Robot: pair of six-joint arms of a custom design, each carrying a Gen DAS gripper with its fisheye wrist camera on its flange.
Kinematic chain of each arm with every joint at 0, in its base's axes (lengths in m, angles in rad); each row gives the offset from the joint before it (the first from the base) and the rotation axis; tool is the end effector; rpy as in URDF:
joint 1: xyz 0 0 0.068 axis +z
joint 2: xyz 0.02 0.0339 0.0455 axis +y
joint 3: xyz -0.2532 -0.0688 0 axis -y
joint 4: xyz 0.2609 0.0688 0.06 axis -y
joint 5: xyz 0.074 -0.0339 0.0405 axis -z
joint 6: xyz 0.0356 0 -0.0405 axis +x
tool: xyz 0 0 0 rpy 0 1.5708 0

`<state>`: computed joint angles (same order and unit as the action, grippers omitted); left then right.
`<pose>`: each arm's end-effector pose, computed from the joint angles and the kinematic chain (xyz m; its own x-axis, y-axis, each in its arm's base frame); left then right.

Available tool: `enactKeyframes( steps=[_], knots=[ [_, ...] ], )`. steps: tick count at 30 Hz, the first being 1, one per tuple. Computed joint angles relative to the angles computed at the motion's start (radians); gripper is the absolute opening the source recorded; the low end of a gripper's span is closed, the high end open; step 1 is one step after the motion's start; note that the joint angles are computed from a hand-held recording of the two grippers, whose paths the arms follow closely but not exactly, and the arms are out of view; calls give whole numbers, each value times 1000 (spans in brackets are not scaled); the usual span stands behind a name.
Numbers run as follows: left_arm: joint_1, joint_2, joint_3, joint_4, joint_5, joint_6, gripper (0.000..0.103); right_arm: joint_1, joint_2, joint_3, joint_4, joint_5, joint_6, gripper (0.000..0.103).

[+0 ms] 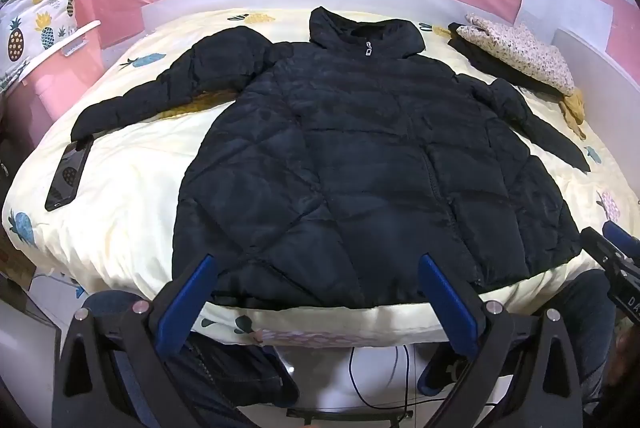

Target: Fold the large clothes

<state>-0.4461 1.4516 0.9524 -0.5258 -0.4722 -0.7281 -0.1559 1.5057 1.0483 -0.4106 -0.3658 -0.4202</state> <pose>0.2799 -0.1159 0.2023 -0.6895 -0.3272 -0.6462 -0.3853 0.9211 -0.0552 0.3314 -0.0392 0.2229 -0.6542 -0.2828 -0.7015 -0.3836 0.9234 -0.0145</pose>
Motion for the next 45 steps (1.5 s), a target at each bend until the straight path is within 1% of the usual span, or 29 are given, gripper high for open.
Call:
enactKeyframes(
  steps=[7,8,20,21,26,28,45],
  knots=[
    [-11,23,12,1,-12,-3,101,9,-10,-5,-1,5,8,72],
    [1,-20,-6,-10,7,-8,101,9,-11,-5,-2,6,9,72],
    [17,-52,-23,-18,15,6,101,12,-22,-16,-3,9,7,72],
    [3,-38,-14,-19,2,-4,101,14,-24,-17,-4,11,10,72],
    [15,-54,-26,-17,13,7,101,17,-19,-12,-4,13,10,72],
    [-2,-42,-9,-28,-3,-7,101,15,-18,-11,-7,12,7,72],
    [-6,-45,-13,-30,-1,-9,101,15,-12,-6,-22,9,-6,72]
  ],
)
